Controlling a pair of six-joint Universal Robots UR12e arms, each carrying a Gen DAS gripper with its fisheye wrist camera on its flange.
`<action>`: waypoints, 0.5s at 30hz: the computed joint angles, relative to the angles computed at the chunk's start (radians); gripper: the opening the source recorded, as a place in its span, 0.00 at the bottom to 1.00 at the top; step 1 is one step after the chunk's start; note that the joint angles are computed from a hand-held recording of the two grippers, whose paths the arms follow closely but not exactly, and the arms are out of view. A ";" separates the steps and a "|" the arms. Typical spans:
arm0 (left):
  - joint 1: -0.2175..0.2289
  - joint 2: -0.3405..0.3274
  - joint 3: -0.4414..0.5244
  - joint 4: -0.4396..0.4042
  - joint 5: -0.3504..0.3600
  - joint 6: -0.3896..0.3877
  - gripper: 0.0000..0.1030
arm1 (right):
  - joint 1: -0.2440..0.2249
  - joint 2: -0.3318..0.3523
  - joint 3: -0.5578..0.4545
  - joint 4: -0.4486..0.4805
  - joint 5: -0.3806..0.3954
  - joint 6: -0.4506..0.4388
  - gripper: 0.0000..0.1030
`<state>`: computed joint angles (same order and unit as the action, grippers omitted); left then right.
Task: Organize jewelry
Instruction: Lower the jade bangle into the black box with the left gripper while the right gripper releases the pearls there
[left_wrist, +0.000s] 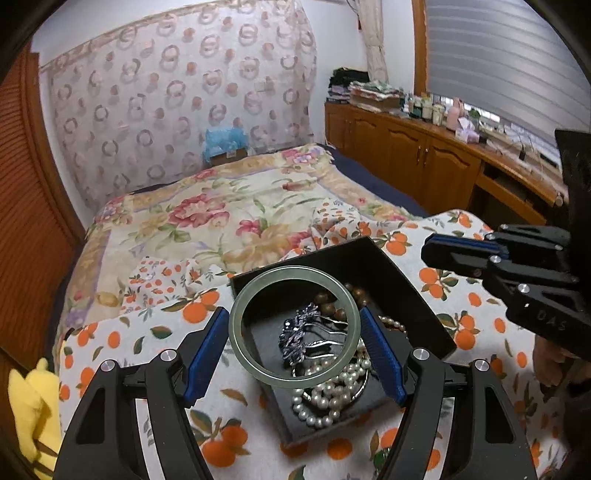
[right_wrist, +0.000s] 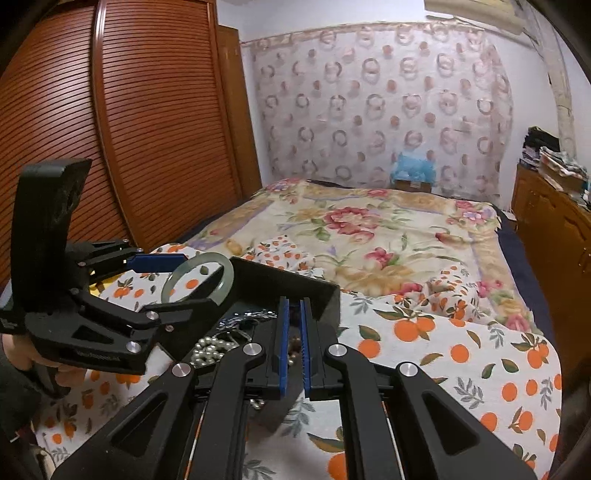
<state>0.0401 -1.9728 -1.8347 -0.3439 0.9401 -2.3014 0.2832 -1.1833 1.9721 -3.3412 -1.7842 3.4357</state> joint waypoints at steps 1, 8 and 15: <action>-0.003 -0.001 0.001 0.001 0.006 0.004 0.67 | 0.000 0.000 -0.001 0.001 -0.003 0.002 0.07; -0.017 -0.014 0.013 0.003 0.030 0.005 0.67 | -0.007 -0.002 0.005 -0.003 0.005 0.012 0.07; -0.021 -0.019 0.017 0.001 0.043 0.005 0.67 | -0.006 0.000 0.006 -0.007 -0.001 0.014 0.07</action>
